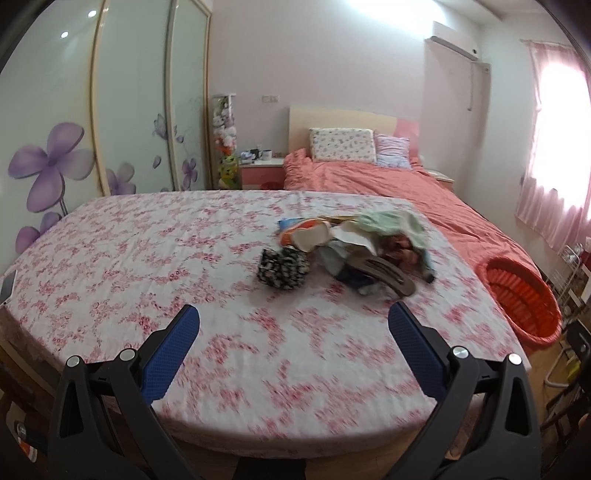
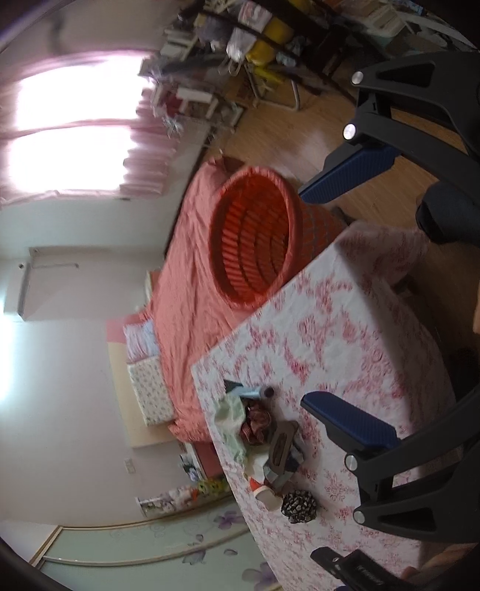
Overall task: Collect trash
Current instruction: 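Grasp the black floral cloth with the left gripper while the right gripper grasps the blue tube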
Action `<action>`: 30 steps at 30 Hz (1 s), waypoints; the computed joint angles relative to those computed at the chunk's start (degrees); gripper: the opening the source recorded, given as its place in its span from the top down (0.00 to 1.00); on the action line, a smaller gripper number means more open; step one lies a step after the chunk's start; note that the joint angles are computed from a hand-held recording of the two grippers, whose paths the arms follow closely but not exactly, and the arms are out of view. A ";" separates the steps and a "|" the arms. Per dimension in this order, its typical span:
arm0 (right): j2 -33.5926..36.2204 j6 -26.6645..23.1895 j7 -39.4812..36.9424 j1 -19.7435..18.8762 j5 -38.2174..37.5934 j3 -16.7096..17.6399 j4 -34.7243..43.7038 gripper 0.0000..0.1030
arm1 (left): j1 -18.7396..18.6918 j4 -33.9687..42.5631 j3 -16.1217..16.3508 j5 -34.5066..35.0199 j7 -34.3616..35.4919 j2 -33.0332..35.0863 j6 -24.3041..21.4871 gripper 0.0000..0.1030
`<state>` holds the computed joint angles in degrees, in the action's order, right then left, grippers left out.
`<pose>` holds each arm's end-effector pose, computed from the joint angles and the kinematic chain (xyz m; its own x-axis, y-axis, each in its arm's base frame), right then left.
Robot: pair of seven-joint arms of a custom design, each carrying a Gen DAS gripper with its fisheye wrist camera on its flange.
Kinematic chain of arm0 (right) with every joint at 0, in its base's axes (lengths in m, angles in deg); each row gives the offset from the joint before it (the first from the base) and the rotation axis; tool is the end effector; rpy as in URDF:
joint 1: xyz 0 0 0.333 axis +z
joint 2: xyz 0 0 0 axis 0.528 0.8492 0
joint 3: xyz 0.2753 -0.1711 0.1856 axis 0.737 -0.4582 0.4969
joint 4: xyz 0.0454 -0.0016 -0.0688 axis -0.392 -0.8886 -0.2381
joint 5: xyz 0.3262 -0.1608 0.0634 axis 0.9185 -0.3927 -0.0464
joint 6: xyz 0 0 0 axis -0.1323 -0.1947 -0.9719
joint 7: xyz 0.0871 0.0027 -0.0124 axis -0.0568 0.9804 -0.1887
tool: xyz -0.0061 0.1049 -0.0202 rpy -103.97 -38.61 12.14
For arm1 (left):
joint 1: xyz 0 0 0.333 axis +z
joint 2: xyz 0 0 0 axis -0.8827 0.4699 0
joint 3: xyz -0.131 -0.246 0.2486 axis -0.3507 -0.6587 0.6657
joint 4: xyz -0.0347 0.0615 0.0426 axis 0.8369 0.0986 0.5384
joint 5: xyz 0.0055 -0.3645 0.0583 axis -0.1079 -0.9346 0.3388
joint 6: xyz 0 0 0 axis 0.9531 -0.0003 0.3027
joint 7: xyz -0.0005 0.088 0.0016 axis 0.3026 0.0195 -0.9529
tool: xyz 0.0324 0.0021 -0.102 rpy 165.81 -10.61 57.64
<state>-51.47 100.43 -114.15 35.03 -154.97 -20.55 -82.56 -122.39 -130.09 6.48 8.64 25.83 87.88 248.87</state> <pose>0.5843 0.0449 0.4779 -0.3823 -0.9208 -0.0769 -0.4755 0.2674 -0.8381 0.6719 -0.2463 0.4620 0.1191 -0.9927 0.0184 -0.5178 -0.0779 -0.8519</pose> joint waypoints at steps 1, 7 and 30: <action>0.51 0.43 -0.76 -0.13 0.79 0.00 0.54 0.04 | 1.22 1.16 -0.43 -0.11 -0.09 0.70 -0.40 0.02; 7.60 6.13 -10.68 -0.51 10.18 -0.98 7.92 0.04 | 12.19 11.19 -8.14 2.99 -0.32 3.72 -5.28 0.02; 46.15 -13.98 -79.88 -10.07 66.22 24.62 58.29 0.55 | 39.14 40.67 -39.02 14.20 4.31 13.49 -24.35 0.17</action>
<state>-5.32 86.45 -194.02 24.95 -88.75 4.07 -24.27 -83.26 -89.42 -32.54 22.83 30.15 101.36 224.52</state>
